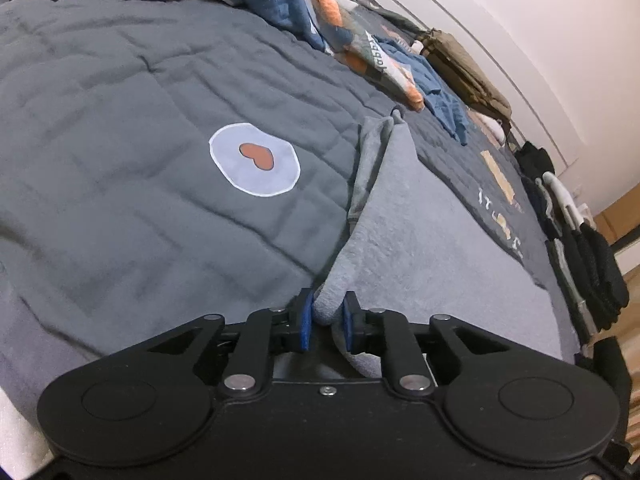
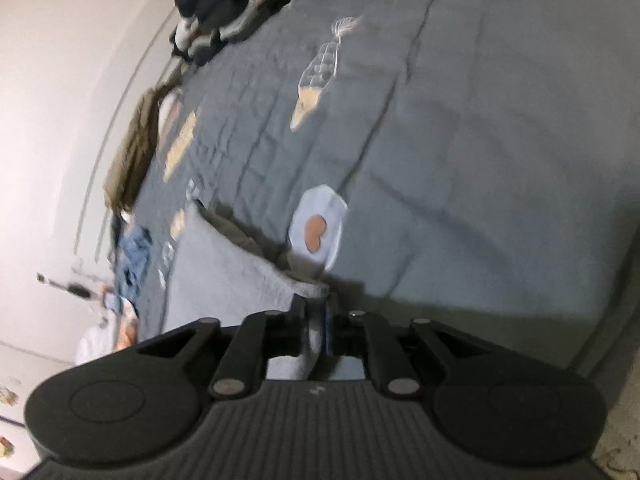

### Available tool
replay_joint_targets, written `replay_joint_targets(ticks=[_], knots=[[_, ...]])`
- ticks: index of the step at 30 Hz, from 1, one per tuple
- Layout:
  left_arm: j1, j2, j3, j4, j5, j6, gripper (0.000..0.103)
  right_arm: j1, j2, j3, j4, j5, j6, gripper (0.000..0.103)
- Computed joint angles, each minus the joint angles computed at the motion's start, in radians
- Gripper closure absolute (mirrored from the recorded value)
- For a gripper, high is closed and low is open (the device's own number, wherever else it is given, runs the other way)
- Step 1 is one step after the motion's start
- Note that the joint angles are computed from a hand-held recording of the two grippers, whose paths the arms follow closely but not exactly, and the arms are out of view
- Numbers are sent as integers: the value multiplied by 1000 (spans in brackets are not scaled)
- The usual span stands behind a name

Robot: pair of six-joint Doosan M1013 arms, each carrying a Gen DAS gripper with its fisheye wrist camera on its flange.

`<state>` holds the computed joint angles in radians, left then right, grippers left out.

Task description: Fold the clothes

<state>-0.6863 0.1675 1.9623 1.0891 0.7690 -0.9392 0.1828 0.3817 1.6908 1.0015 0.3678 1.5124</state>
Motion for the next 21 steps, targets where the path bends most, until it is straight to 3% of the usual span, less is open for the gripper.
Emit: replay_joint_targets(ticks=[2, 4, 5, 9, 12, 18, 19, 20, 21], knots=[[-8, -3, -7, -4, 38, 26, 80, 9, -26, 11, -82, -57, 17, 90], [-4, -10, -6, -9, 26, 16, 66, 18, -50, 24, -180, -123, 60, 86], [-3, -9, -7, -11, 20, 16, 60, 15, -56, 30, -150, -132, 22, 81], [-1, 0, -18, -14, 8, 37, 60, -18, -38, 22, 81, -26, -141, 70], [0, 2, -25, -20, 4, 59, 51, -29, 1, -18, 100, 89, -105, 65], [0, 12, -36, -54, 24, 106, 50, -24, 31, -17, 151, 136, -34, 63], [3, 14, -36, -65, 18, 117, 50, -16, 33, -19, 118, 113, -18, 67], [7, 16, -34, -72, 8, 120, 50, -6, 29, -13, 103, 71, -15, 85], [12, 19, -32, -76, -6, 119, 50, -2, 23, -3, 135, 49, -39, 96]])
